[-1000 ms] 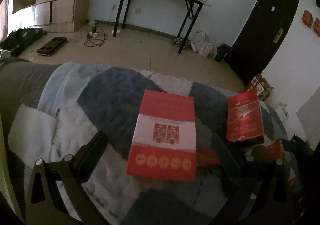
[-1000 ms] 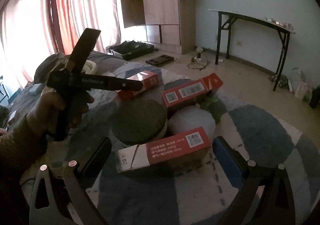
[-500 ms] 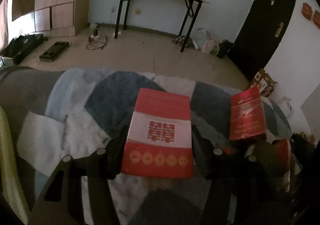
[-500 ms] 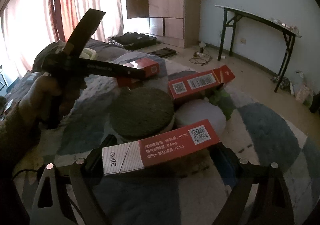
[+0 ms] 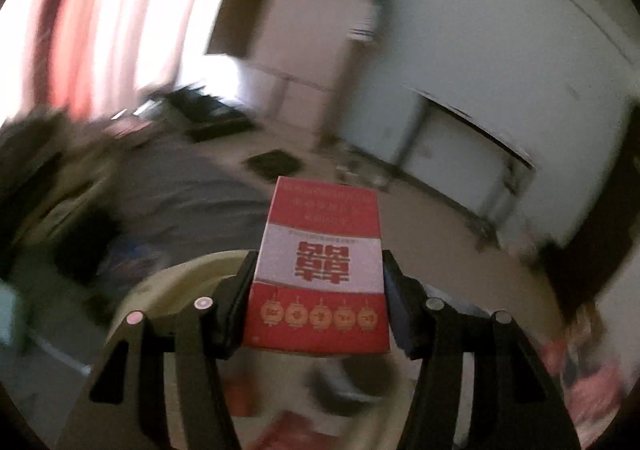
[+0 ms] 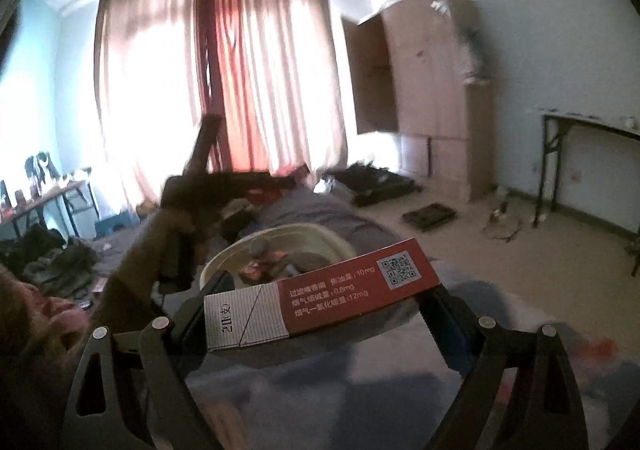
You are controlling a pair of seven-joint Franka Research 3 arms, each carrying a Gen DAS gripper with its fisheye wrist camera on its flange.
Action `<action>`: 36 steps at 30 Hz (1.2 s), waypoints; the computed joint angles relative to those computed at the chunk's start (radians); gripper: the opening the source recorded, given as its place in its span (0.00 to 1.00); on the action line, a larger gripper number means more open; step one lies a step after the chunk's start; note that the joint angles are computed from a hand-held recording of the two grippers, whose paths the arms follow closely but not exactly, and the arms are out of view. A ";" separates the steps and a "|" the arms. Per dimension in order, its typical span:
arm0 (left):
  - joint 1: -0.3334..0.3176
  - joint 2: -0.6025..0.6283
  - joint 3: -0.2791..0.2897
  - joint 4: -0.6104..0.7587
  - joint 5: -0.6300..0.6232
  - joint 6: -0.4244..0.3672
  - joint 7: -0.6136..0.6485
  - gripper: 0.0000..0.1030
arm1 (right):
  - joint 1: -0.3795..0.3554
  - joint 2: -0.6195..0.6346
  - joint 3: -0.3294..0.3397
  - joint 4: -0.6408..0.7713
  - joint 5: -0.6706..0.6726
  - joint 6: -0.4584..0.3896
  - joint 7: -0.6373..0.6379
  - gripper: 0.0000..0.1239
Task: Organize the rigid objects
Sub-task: 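Place the red box into the basin with the left tool while the right tool places the carton there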
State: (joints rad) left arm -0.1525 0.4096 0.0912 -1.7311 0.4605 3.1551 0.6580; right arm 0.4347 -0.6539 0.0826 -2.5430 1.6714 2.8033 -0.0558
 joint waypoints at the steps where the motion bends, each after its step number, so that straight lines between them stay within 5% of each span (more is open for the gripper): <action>1: 0.002 0.005 0.013 -0.004 -0.011 -0.025 -0.017 0.57 | 0.010 0.069 0.030 0.048 -0.014 0.011 0.025 0.74; 3: 0.044 0.034 -0.018 0.014 -0.051 -0.073 -0.028 0.57 | 0.035 0.220 0.065 0.151 -0.168 -0.003 0.170 0.74; 5: 0.158 0.090 -0.146 0.048 -0.137 -0.043 0.019 0.57 | 0.040 0.346 0.110 0.236 -0.371 0.004 0.328 0.74; 7: 0.203 0.137 -0.203 0.108 -0.164 -0.093 0.048 0.57 | 0.034 0.442 0.145 0.302 -0.556 0.014 0.491 0.74; 12: 0.081 0.183 -0.093 0.201 -0.147 -0.234 0.024 0.55 | 0.075 0.527 0.148 0.354 -0.782 0.032 0.678 0.74; 18: 0.115 0.184 -0.138 0.203 -0.174 -0.243 0.039 0.56 | 0.090 0.583 0.116 0.406 -1.029 0.023 0.880 0.74; 22: 0.144 0.201 -0.177 0.240 -0.213 -0.294 0.082 0.58 | 0.102 0.623 0.101 0.450 -0.987 0.006 0.851 0.73; 24: 0.186 0.220 -0.236 0.279 -0.255 -0.359 0.168 0.66 | 0.101 0.644 0.104 0.468 -1.001 0.001 0.865 0.73; 26: 0.166 0.187 -0.220 0.267 -0.251 -0.400 0.189 0.79 | 0.099 0.651 0.108 0.468 -1.032 0.001 0.886 0.75; 31: 0.093 0.006 -0.137 0.076 -0.148 -0.220 0.119 1.00 | 0.101 0.557 0.082 0.409 -0.799 -0.005 0.671 0.80; 36: 0.132 -0.045 -0.250 0.034 -0.169 -0.129 0.257 1.00 | 0.088 0.289 0.030 0.240 -0.783 0.066 0.670 0.83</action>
